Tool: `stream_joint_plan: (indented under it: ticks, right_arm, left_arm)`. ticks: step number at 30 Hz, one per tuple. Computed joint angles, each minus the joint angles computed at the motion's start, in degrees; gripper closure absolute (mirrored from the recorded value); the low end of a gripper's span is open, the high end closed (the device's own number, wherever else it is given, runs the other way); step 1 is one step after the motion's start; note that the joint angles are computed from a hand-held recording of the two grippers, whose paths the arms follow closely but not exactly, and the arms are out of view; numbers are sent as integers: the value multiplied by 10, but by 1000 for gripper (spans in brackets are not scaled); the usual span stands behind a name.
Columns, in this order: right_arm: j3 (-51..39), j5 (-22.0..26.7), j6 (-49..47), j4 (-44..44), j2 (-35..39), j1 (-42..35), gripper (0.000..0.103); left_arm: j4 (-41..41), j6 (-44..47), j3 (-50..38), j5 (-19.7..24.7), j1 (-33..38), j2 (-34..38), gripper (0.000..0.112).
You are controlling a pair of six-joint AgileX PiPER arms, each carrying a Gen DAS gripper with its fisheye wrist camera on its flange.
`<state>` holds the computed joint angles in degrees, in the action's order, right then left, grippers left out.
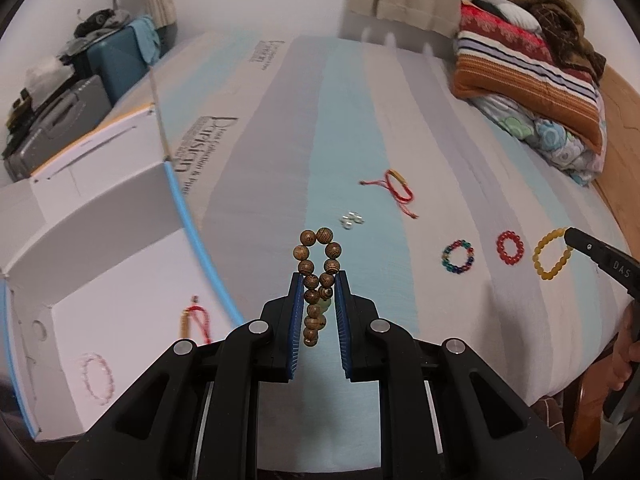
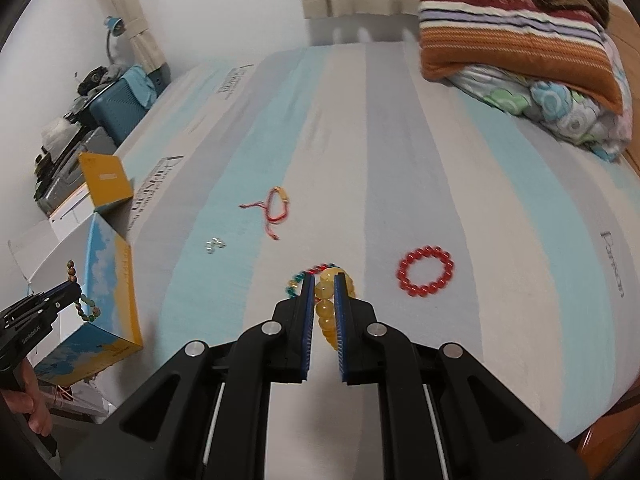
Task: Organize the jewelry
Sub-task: 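Carry both bracelets over the open white box with both tools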
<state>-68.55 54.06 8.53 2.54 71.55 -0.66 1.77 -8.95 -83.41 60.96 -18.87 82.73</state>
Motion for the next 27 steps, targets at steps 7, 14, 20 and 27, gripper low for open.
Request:
stream_joint_plan:
  ticks: [7,14,20,27]
  right_arm:
    - [-73,25,79,-60,36,108,94]
    - [-163,57,146,-124,97,228,94]
    - [-250,86,182,-157,158,310,94]
    - [-370,132,208,-188,243,404,94]
  left_arm:
    - [-24,43,-7,24,70,-25,97]
    - [-50,97,-9,46,158,-47,97]
    - [-83,152,-12,64,249,-57,97]
    - [-140,236,-11,81,373,-64,97]
